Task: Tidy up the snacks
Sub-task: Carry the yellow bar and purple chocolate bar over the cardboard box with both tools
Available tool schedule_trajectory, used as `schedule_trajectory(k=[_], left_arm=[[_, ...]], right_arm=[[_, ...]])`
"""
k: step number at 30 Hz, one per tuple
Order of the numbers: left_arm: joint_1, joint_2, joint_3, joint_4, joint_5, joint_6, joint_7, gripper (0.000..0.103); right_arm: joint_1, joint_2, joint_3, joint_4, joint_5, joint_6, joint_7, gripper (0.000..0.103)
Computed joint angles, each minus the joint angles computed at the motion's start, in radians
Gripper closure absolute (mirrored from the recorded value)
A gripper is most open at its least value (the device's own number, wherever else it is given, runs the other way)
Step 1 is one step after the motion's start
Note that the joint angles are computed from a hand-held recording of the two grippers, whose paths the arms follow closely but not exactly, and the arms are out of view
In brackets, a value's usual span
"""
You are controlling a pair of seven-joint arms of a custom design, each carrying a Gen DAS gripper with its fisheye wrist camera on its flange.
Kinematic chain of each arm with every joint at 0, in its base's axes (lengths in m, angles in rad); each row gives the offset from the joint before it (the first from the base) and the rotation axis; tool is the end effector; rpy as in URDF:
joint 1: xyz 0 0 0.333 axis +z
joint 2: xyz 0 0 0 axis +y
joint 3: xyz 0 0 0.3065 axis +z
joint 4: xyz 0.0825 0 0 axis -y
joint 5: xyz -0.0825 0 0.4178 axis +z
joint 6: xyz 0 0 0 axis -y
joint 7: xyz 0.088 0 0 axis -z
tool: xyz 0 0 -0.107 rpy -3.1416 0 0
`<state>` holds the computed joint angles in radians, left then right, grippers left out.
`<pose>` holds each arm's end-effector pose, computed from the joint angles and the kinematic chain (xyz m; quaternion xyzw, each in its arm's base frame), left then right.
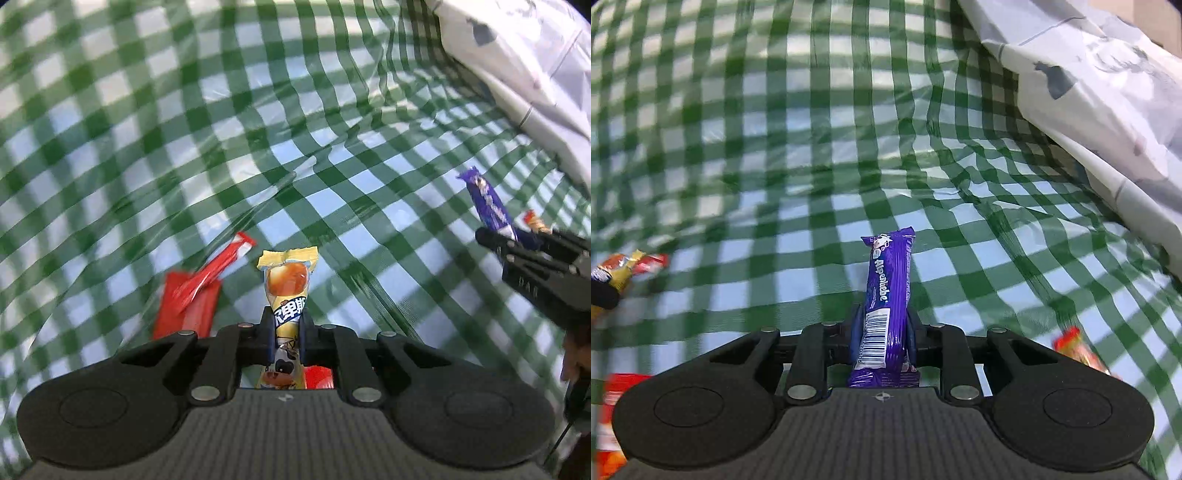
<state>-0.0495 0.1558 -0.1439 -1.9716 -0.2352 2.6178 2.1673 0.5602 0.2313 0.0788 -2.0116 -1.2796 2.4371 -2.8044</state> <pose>0.6443 -0.1177 0.4197 -0.4474 0.8563 -0.2097 0.1502 0.5133 0.3771 0.3305 -0.5295 0.7314 -0.3345 0.2697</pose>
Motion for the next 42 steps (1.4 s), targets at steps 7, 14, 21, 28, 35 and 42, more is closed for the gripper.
schedule_trajectory(k=[7,14,21,28,35,42], left_arm=[[0.023,-0.295,0.032,-0.227,-0.057,-0.047,0.036,0.090],[0.070,-0.616,0.087,-0.437,-0.028,-0.172,0.022,0.090],[0.161,-0.947,0.162,-0.596,0.008,-0.338,0.047,0.090],[0.308,-1.240,0.247,-0.710,0.063,-0.493,0.119,0.090],[0.464,-1.399,0.336,-0.750,0.094,-0.601,0.195,0.090],[0.585,-1.435,0.411,-0.741,0.099,-0.669,0.256,0.090]], right_arm=[[0.072,-0.124,0.093,-0.043,0.053,-0.073,0.072,0.078],[0.160,-0.176,0.185,0.005,0.092,-0.162,0.117,0.078],[0.260,-0.164,0.246,0.094,0.130,-0.216,0.123,0.078],[0.378,-0.087,0.264,0.228,0.148,-0.210,0.078,0.078],[0.499,0.012,0.243,0.383,0.151,-0.204,-0.001,0.078],[0.595,0.084,0.207,0.488,0.189,-0.202,-0.099,0.078]])
